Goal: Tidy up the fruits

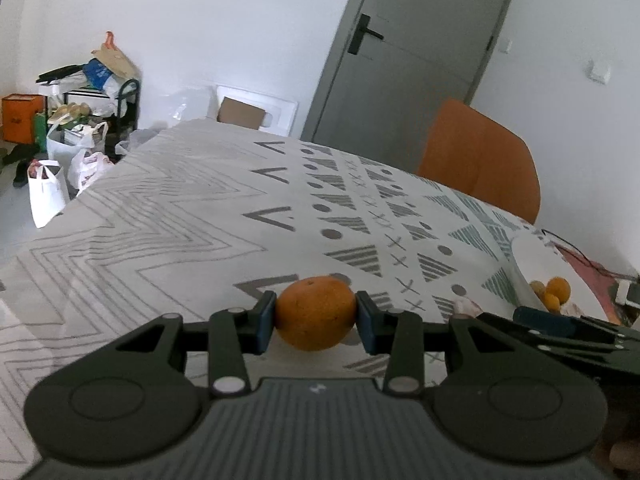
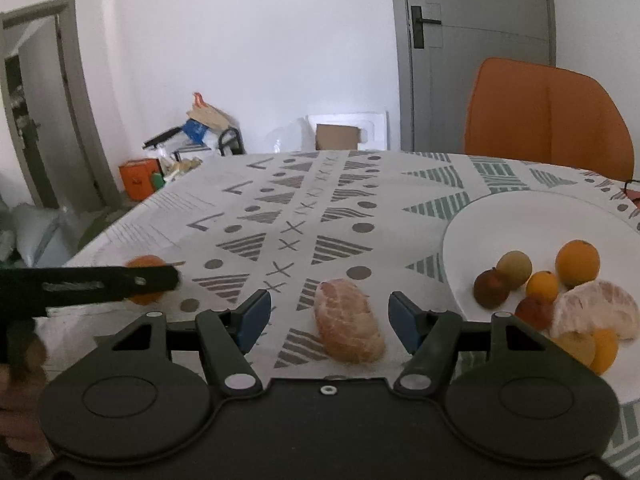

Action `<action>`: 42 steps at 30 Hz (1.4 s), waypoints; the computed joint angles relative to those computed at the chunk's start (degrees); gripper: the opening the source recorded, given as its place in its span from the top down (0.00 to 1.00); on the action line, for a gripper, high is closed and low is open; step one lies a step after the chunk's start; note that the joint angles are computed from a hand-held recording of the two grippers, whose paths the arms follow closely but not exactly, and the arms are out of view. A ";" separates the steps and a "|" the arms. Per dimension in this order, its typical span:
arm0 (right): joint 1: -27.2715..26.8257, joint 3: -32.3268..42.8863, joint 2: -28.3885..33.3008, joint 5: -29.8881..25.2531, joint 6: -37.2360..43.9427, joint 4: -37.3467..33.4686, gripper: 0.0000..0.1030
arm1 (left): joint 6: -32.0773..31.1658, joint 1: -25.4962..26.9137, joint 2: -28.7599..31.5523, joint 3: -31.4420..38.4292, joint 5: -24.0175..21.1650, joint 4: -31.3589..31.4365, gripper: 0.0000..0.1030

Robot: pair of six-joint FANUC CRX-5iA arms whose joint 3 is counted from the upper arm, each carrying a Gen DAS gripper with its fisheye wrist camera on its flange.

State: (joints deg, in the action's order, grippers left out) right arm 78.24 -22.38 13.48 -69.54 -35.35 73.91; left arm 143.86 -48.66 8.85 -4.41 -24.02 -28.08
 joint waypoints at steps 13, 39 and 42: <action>-0.91 4.72 3.35 1.59 8.33 -3.61 0.44 | 0.57 2.83 -2.06 -3.73 2.89 1.48 0.60; 0.48 -2.99 -2.06 2.21 -0.17 4.51 0.72 | 1.39 -1.69 -1.29 1.15 -1.10 -3.53 0.60; 1.01 -4.87 -3.73 0.83 -2.56 5.84 0.80 | 0.33 -2.72 0.00 2.91 -1.34 -3.58 0.60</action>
State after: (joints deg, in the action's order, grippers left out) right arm 79.25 -27.25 9.75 -68.71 -37.91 79.76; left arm 144.18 -51.38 8.85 -1.50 -25.36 -31.66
